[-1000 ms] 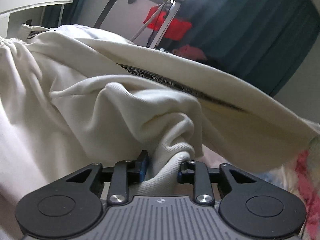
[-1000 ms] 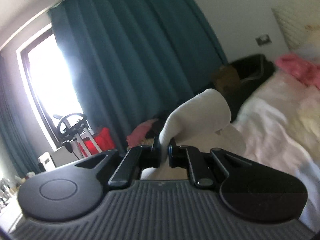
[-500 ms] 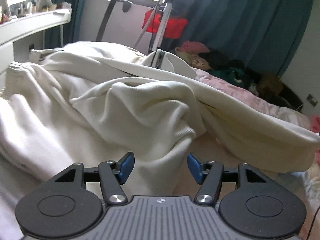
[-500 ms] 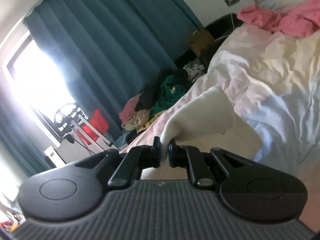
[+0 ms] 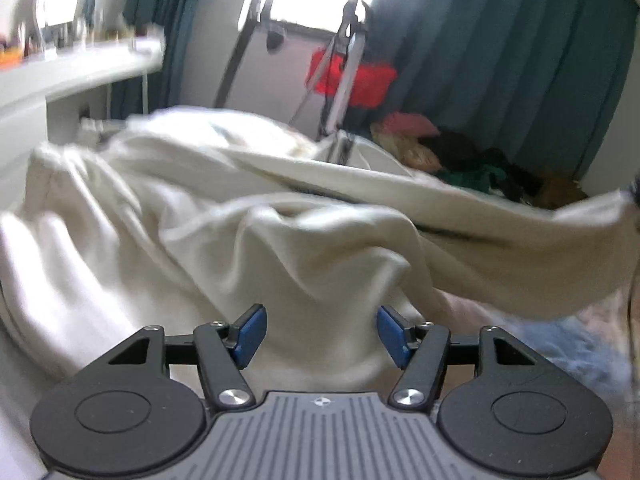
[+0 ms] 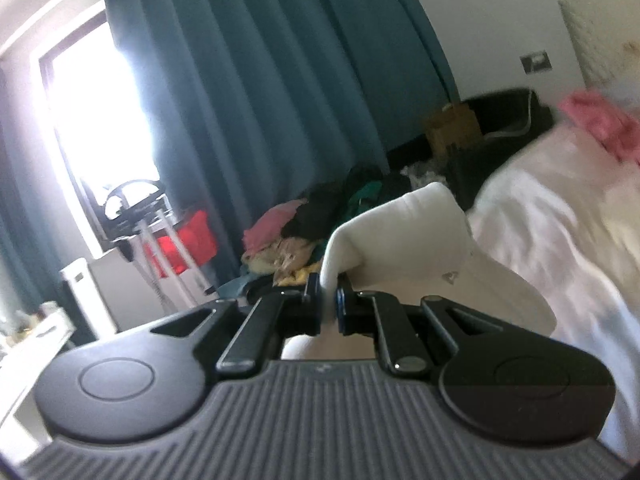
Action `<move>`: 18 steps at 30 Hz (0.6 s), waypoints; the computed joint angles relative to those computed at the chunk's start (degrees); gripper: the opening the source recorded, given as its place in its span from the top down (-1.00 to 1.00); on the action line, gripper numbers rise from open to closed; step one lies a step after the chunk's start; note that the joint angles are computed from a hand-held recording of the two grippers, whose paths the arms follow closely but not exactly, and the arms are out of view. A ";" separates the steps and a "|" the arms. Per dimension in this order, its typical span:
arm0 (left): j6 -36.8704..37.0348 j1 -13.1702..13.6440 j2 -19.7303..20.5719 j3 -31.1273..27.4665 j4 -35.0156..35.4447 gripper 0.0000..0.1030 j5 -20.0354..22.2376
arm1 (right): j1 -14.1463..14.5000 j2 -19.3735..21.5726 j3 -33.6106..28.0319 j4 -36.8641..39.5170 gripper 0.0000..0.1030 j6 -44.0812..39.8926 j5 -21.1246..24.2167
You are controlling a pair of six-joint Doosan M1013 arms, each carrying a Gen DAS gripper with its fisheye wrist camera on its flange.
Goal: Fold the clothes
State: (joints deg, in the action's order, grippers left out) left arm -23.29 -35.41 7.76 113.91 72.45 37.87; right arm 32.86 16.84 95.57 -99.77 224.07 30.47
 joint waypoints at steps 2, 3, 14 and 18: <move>-0.19 0.81 0.95 -0.62 1.12 -0.31 -0.18 | -0.70 3.95 -6.70 6.15 0.79 -7.83 0.80; -0.65 1.49 1.28 -0.72 1.50 -0.32 -1.45 | -0.98 5.98 -10.04 8.93 0.79 -11.54 1.14; -3.82 5.92 4.64 -1.10 6.57 -0.54 -11.71 | -0.73 26.27 -38.91 28.63 0.76 -44.53 6.65; -8.77 7.68 4.82 -0.47 9.54 -0.56 -15.73 | -0.74 29.07 -41.01 34.25 0.66 -50.79 7.81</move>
State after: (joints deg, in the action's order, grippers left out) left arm -32.07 -27.73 12.58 113.44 81.99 22.14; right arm 32.12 45.91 54.56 -65.52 173.28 38.28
